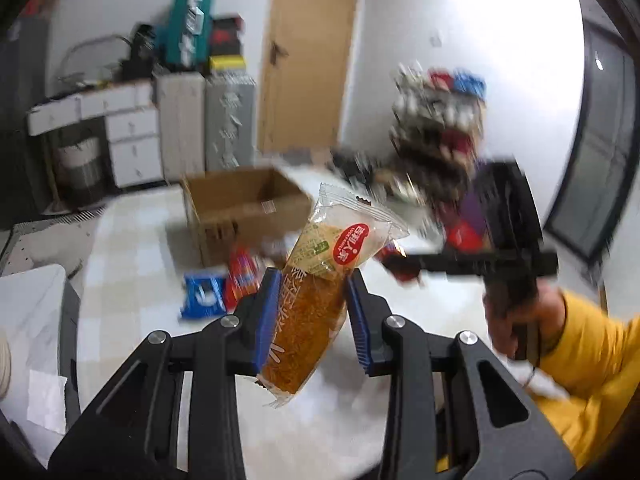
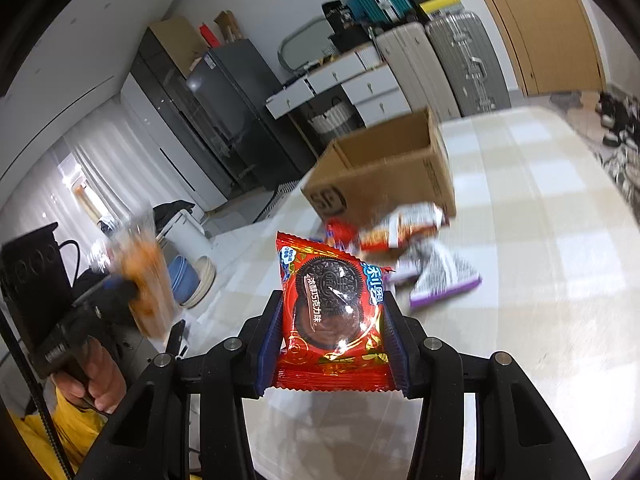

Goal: Organize snacks

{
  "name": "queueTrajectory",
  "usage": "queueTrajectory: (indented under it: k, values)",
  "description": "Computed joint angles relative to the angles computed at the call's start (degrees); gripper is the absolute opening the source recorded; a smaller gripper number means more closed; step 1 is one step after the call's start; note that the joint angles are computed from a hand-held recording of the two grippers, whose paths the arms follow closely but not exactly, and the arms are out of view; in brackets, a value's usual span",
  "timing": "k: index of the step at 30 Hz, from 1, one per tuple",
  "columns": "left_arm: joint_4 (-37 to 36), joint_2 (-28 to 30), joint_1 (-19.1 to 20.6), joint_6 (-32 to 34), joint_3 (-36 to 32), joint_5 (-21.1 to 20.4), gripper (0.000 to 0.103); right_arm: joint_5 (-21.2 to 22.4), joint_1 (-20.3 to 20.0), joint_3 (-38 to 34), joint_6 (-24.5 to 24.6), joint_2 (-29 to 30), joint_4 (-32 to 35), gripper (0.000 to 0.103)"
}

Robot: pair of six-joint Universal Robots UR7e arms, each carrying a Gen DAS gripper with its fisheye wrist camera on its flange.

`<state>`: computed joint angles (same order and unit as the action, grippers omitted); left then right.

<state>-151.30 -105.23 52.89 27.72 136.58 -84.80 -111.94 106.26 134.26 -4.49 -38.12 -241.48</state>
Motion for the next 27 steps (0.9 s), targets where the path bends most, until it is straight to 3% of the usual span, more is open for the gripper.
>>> queueTrajectory:
  k: [2, 5, 14, 22, 27]
  values:
    - [-4.21, 1.22, -0.01, -2.08, -0.30, -0.96, 0.030, -1.25, 1.17, -0.67, -0.73, -1.63, 1.55, 0.046]
    - [-8.57, 3.75, -0.63, -5.91, -1.01, 1.29, 0.030, -3.05, 2.61, -2.15, -2.24, -3.59, 4.02, 0.046]
    - [-18.64, 12.29, -0.91, -8.60, -4.90, 3.60, 0.030, -5.81, 5.14, -8.81, -6.29, -7.27, 11.19, 0.046]
    - [-26.13, 23.15, -1.63, -9.03, -11.42, 8.80, 0.030, -6.63, 4.66, -16.59, -9.95, -7.50, 16.93, 0.046]
    - [-25.65, 30.19, -1.19, -10.44, -17.30, 10.99, 0.030, -6.22, 2.96, -21.07, -10.81, -7.11, 21.47, 0.046]
